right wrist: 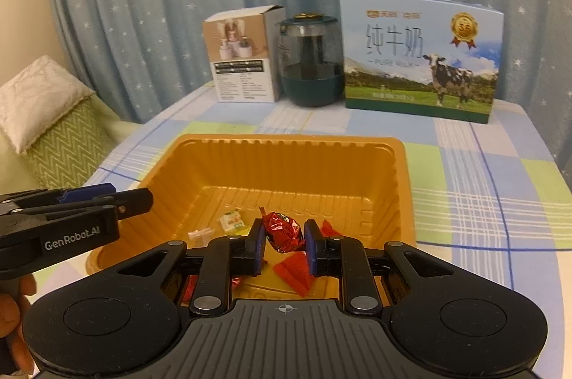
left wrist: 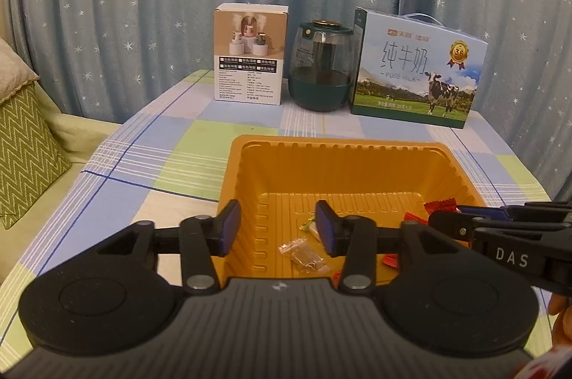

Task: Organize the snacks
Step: 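Open both tools to drop the candies into the orange tray, then move both tools back toward the remaining snacks beside the tray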

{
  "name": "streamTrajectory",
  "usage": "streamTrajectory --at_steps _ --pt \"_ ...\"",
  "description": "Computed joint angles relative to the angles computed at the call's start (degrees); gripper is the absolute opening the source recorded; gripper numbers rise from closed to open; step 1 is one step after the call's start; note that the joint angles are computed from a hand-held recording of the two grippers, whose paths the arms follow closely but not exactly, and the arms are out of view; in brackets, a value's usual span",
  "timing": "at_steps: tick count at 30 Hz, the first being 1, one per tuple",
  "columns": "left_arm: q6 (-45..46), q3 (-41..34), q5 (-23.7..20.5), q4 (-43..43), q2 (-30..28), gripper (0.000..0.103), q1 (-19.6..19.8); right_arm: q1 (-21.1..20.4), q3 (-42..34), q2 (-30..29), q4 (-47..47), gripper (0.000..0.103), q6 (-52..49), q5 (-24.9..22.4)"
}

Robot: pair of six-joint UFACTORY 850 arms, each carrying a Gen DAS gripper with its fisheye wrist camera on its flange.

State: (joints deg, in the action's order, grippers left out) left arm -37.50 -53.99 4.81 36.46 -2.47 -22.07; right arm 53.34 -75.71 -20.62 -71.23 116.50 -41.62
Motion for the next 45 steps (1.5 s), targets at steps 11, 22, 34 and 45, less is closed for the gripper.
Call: streamTrajectory --at_steps 11,22,34,45 --pt "-2.39 0.12 0.12 2.40 0.04 0.044 0.36 -0.11 1.21 0.97 -1.95 0.058 4.12 0.31" --pt "-0.47 0.52 0.35 0.62 0.26 0.044 0.32 0.09 1.19 1.00 -1.95 0.058 4.21 -0.77" --pt "-3.31 2.12 0.95 5.22 2.08 0.044 -0.13 1.69 2.96 2.60 -3.99 0.058 6.61 -4.66" --pt "-12.84 7.01 0.91 15.58 7.38 0.046 -1.89 5.05 8.39 7.16 -2.29 0.058 10.43 -8.56"
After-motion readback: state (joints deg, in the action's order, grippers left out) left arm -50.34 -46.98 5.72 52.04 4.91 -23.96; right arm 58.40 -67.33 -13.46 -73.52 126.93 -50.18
